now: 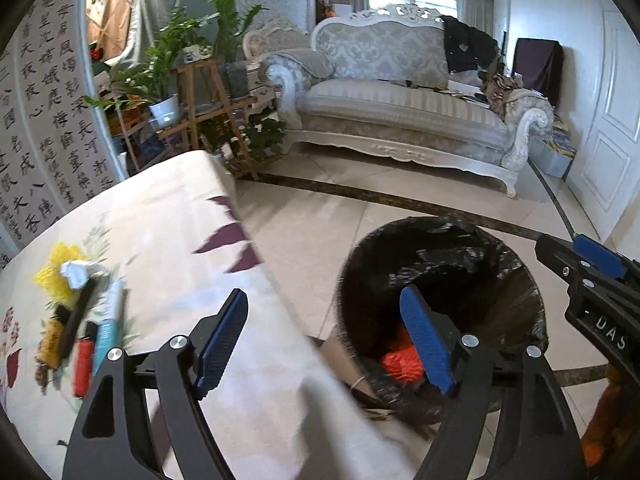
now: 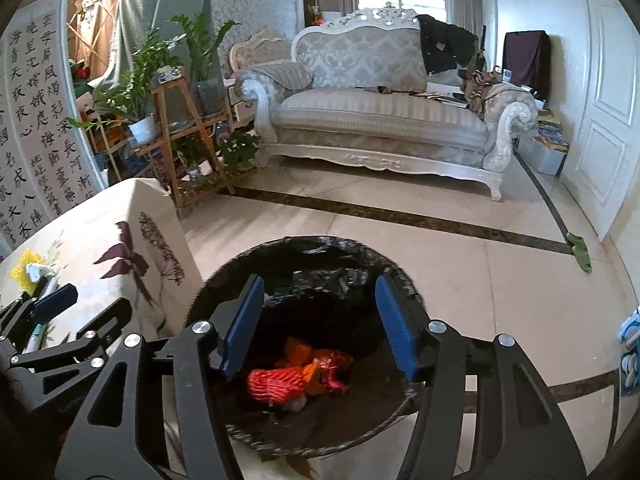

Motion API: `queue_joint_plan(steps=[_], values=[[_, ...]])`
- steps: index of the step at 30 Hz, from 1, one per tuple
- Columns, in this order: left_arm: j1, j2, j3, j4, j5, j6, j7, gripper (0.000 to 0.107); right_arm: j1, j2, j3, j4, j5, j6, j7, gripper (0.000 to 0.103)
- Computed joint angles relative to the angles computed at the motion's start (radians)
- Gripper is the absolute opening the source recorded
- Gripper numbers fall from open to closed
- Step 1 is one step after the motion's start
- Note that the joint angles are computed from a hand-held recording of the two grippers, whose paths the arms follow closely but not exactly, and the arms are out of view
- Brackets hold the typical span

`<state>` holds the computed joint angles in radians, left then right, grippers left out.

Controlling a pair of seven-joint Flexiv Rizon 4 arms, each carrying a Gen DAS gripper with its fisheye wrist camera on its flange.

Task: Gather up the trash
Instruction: 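Carry marker and red ribbon to the black bin and open both tools, then grasp the twine bundle with the left tool while the right tool grasps the teal pen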

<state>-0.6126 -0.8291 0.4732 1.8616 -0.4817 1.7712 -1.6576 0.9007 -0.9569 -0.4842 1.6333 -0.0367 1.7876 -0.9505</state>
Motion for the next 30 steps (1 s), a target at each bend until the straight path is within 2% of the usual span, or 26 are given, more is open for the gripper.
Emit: queue_joint_plan(steps=[5, 10, 15, 21, 25, 30], values=[[-0.031, 0.033, 0.054, 0.089, -0.03, 0.028, -0.014, 0.076, 0.009, 0.01, 0.036, -0.006, -0.013, 0.008, -0.012, 0.057], [-0.074, 0.063, 0.114, 0.19, -0.11, 0.072, 0.003, 0.076, 0.003, 0.018, 0.1, -0.029, -0.044, 0.009, -0.042, 0.057], [-0.082, 0.089, 0.131, 0.284, -0.199, 0.115, 0.032, 0.076, -0.008, 0.021, 0.178, -0.069, -0.091, -0.004, -0.07, 0.057], [-0.025, 0.138, 0.093, 0.403, -0.274, 0.182, 0.062, 0.076, -0.004, 0.013, 0.24, -0.112, -0.145, -0.025, -0.094, 0.057], [0.036, 0.171, 0.046, 0.478, -0.31, 0.233, 0.072, 0.076, -0.003, 0.001, 0.27, -0.145, -0.177, -0.045, -0.097, 0.057], [0.138, 0.195, -0.027, 0.508, -0.34, 0.239, 0.113, 0.074, 0.001, -0.01, 0.295, -0.175, -0.212, -0.067, -0.095, 0.057]])
